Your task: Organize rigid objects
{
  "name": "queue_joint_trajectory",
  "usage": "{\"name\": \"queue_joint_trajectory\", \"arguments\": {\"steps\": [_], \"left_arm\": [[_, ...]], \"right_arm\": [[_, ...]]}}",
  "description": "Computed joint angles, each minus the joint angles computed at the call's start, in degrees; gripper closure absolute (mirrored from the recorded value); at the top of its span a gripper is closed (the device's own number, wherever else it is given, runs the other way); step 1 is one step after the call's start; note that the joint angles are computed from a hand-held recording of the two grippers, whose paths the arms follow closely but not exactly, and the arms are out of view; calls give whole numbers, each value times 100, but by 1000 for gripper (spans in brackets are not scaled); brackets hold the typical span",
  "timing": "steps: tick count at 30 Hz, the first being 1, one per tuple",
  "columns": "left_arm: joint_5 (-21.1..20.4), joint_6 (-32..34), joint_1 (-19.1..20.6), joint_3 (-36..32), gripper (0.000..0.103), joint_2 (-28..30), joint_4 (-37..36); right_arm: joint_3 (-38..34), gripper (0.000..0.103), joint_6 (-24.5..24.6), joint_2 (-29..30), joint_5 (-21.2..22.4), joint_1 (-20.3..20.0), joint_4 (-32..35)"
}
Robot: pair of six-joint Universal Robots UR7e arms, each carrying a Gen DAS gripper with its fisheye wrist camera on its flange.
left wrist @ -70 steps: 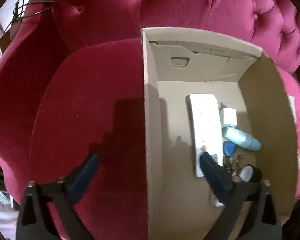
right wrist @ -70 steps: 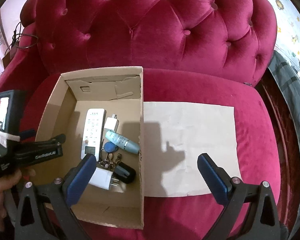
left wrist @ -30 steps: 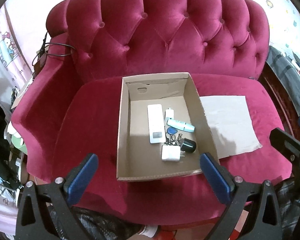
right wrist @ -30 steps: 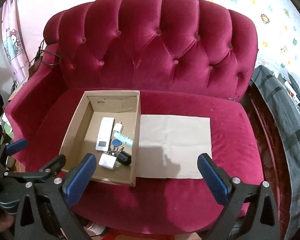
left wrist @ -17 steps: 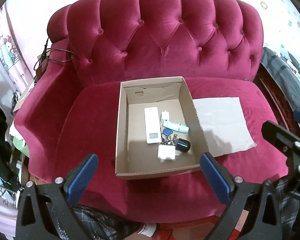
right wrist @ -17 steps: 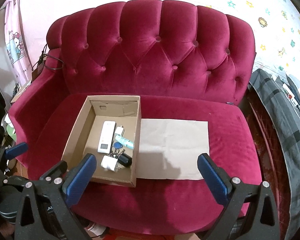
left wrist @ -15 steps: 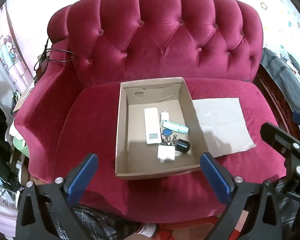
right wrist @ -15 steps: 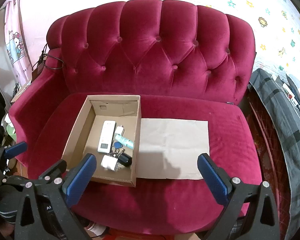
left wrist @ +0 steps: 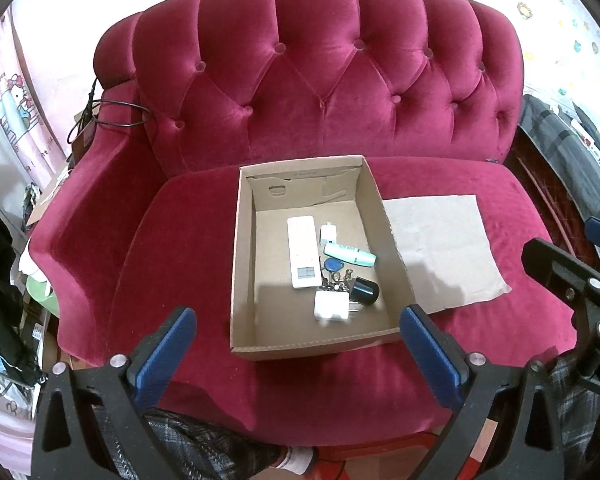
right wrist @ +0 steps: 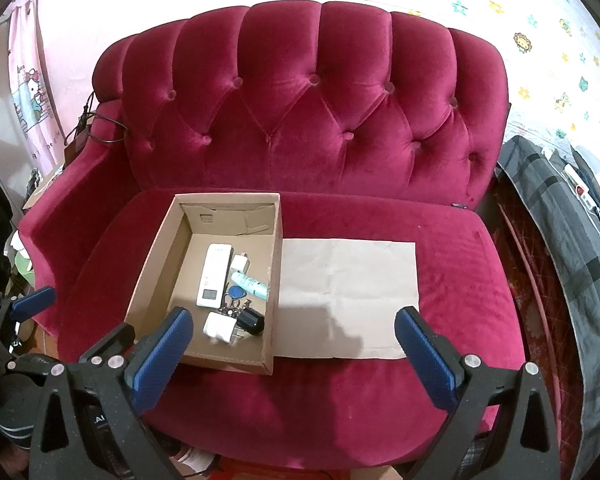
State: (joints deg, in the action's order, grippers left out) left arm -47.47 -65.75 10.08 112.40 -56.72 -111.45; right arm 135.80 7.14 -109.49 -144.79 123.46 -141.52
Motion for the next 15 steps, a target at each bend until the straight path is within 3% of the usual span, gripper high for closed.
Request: {"name": "queue_joint_trajectory", "arguments": {"steps": [15], "left_arm": [[-15, 15, -12, 5, 0, -17, -19]], "right_arm": [[8, 0, 58, 6, -10, 26, 39]]}}
